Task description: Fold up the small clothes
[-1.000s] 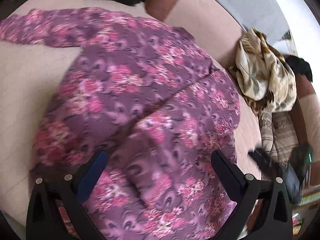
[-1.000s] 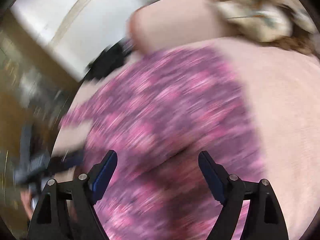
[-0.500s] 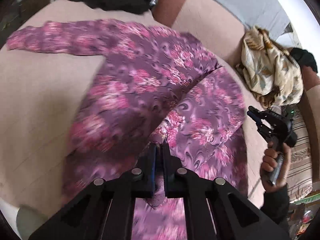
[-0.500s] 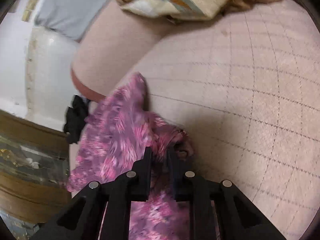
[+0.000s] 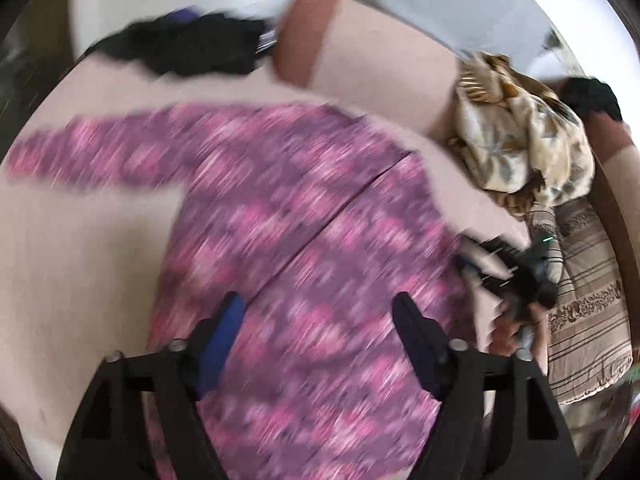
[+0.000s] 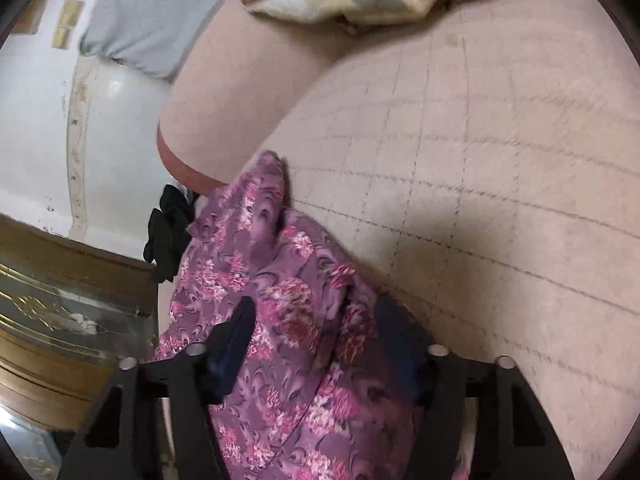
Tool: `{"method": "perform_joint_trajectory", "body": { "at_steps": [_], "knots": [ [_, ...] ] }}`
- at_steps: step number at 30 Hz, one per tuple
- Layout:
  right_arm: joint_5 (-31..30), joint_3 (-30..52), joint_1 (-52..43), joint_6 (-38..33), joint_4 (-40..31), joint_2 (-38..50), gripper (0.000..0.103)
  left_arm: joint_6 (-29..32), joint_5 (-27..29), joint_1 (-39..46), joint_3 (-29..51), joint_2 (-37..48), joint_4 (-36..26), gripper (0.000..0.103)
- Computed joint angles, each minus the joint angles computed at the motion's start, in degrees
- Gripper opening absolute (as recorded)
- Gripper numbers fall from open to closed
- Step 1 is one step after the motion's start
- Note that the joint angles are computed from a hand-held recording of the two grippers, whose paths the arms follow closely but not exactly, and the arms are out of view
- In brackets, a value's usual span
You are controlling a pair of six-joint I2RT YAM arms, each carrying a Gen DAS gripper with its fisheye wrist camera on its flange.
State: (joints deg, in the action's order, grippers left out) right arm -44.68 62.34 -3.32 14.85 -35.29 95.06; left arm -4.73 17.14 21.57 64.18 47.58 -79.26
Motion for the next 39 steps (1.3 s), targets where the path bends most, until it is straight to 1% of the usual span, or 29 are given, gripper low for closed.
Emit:
{"method": "perform_joint_trajectory", "body": {
  "at_steps": [1, 4, 6, 7, 8, 10, 11, 12, 14, 15, 16, 17, 18, 19, 20, 22, 23, 24, 25, 27, 29, 30, 31, 33, 34, 35, 36, 37, 39],
  "knots": [
    [-0.8, 1.2, -0.5, 0.1, -0.6, 2.1, 0.050, -3.7, -2.7, -6.1, 1.3, 3.2, 3.4, 0.077],
    [-5.8, 1.4, -1.8, 3.8, 4.2, 6.7, 0.041, -11.1, -11.0, -21.4, 5.4, 17.6, 15.7, 0.077],
    [-7.9, -0.6, -2.5, 5.8, 9.9, 7.3, 0.037, -12.2, -10.3, -24.6, 10.0, 27.2, 19.7, 0.077],
    [-8.7, -1.2, -2.8, 6.4, 11.4, 8.1, 0.022, -12.2, -8.3, -25.4, 13.4, 33.1, 21.3, 0.077],
    [-8.6, -0.8, -2.8, 6.5, 11.2, 9.2, 0.015, -12.6, -7.2, -26.2, 18.0, 40.2, 22.4, 0.077],
    [-10.0, 0.9, -3.5, 7.3, 9.7, 10.8, 0.013, -14.2, -8.7, -27.8, 24.6, 49.6, 23.5, 0.077],
    [-10.6, 1.2, -4.1, 7.7, 8.9, 10.5, 0.013, -13.7, -10.8, -29.2, 30.9, 56.6, 22.5, 0.077],
    [-10.8, 1.0, -4.5, 7.5, 8.7, 9.6, 0.012, -13.3, -12.4, -30.2, 34.8, 60.7, 21.7, 0.077],
    [-8.6, 1.9, -4.6, 6.0, 7.1, 8.4, 0.011, -12.0, -16.9, -32.3, 46.8, 72.5, 18.0, 0.077],
    [-8.4, 2.7, -4.7, 5.6, 6.7, 8.9, 0.010, -12.7, -17.5, -32.4, 50.4, 75.9, 16.5, 0.074],
    [-8.0, 2.5, -5.1, 5.6, 7.1, 9.5, 0.010, -13.1, -16.8, -32.5, 53.9, 79.6, 15.3, 0.069],
    [-8.0, 2.4, -5.6, 6.1, 7.4, 10.9, 0.008, -12.6, -16.1, -32.6, 56.9, 82.7, 14.1, 0.050],
    [-10.7, 1.6, -6.6, 7.6, 9.2, 12.4, 0.007, -12.0, -16.8, -33.0, 60.2, 85.8, 11.8, 0.021],
    [-12.3, 1.2, -7.3, 8.3, 9.8, 12.8, 0.007, -12.4, -17.6, -33.1, 60.6, 86.8, 11.3, 0.013],
    [-12.4, 1.5, -7.3, 8.3, 9.3, 12.8, 0.007, -13.6, -16.6, -32.5, 58.4, 84.8, 13.3, 0.007],
    [-11.8, 1.6, -7.6, 8.5, 8.8, 11.8, 0.007, -15.6, -9.3, -30.0, 51.3, 78.2, 20.3, 0.007],
    [-11.8, 1.0, -8.3, 9.0, 9.3, 10.9, 0.007, -16.8, -7.0, -28.6, 48.4, 74.9, 23.5, 0.007],
    [-11.3, 0.0, -9.0, 9.7, 10.3, 9.7, 0.000, -19.0, -5.2, -26.9, 45.9, 71.8, 26.6, 0.007],
    [-9.9, -0.7, -9.8, 10.5, 11.6, 8.1, 0.001, -20.3, -3.9, -25.7, 45.6, 71.2, 27.7, 0.007],
    [-6.5, -1.3, -11.9, 13.1, 14.9, 6.3, 0.001, -20.8, -5.8, -24.9, 49.5, 74.1, 25.3, 0.007],
    [-8.6, 0.4, -13.6, 12.4, 13.9, 7.9, 0.001, -19.8, -6.8, -25.2, 55.5, 80.0, 20.2, 0.008],
    [-10.2, 1.5, -14.0, 11.3, 12.3, 8.7, 0.001, -20.1, -6.6, -25.3, 57.8, 82.3, 17.8, 0.013],
    [-11.7, 1.6, -14.3, 10.6, 11.9, 8.7, 0.003, -20.7, -6.7, -25.5, 59.2, 84.0, 15.7, 0.017],
    [-13.3, 0.9, -13.8, 10.6, 12.8, 7.3, 0.006, -20.1, -6.0, -25.7, 56.6, 83.0, 17.0, 0.037],
    [-13.7, 1.0, -13.1, 11.0, 13.0, 6.8, 0.020, -19.7, -6.5, -25.7, 53.5, 81.1, 18.9, 0.041],
    [-14.8, 0.7, -12.5, 11.1, 14.0, 6.3, 0.037, -19.5, -7.7, -25.7, 51.6, 79.1, 20.0, 0.043],
    [-15.3, 0.3, -11.9, 11.2, 15.0, 6.2, 0.072, -19.2, -7.8, -25.5, 49.6, 77.1, 21.1, 0.043],
    [-15.6, 0.1, -11.5, 10.5, 14.8, 5.9, 0.077, -18.7, -7.0, -25.1, 46.8, 74.2, 22.5, 0.044],
    [-15.9, 0.6, -9.8, 6.6, 12.2, 6.3, 0.077, -17.0, -7.2, -23.9, 39.2, 65.9, 25.3, 0.046]
  ]
}}
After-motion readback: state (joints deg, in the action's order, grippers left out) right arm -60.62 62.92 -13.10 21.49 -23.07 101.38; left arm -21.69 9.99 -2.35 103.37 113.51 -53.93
